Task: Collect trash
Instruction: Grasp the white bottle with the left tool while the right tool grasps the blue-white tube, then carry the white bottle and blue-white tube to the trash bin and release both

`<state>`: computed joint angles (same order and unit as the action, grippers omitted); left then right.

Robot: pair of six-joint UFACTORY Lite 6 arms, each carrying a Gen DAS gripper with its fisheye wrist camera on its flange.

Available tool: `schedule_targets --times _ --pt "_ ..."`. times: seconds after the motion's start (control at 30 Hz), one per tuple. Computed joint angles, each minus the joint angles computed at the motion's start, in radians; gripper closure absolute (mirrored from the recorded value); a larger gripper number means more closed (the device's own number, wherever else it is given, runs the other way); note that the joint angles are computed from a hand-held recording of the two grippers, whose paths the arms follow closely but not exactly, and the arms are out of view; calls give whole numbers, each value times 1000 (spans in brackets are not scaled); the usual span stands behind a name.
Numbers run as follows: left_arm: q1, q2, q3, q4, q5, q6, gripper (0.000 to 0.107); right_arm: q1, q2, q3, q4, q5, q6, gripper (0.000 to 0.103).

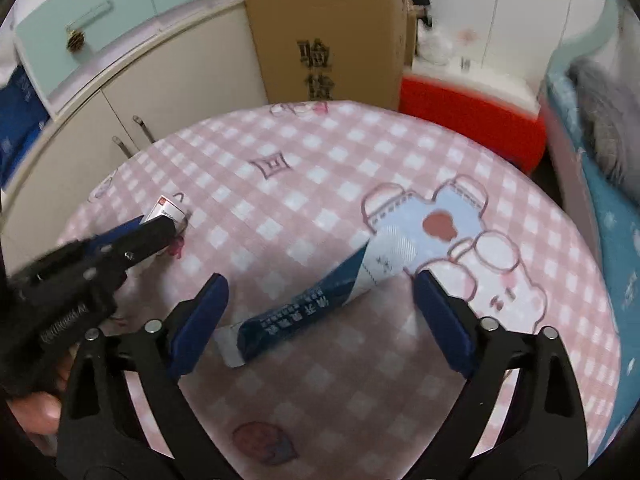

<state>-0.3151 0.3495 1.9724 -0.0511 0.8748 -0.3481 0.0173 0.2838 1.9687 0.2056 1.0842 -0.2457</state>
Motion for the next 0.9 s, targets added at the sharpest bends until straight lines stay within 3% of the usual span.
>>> schedule_targets --times 0.03,0.1,0.13,0.17,0.43,0.53,0.73,0.83,0.9 --pt "0 -2 -3 0 0 5 79 16 -40 -64 -28 -46 -21 24" --pt "-8 7 12 20 10 7 77 0 -83 -114 -8 -75 -57 51" --pt "-9 7 12 19 10 11 77 -16 -86 -112 6 -69 -75 79" --pt "-7 6 11 6 7 20 82 -38 -82 -97 16 -50 -90 88" --pt "-70 -61 -53 95 -77 -36 83 -304 -171 -152 265 116 -335 89" --pt "-75 -99 -105 34 -127 -19 83 -463 -192 -125 367 226 -427 89" --pt "-213 -101 -16 169 -70 -166 83 -796 -61 175 545 501 -540 89" --pt "-315 -52 126 264 9 -251 83 -924 50 371 633 623 -521 89" --pt "-404 36 318 329 103 -289 83 -1002 130 509 696 701 -496 89"
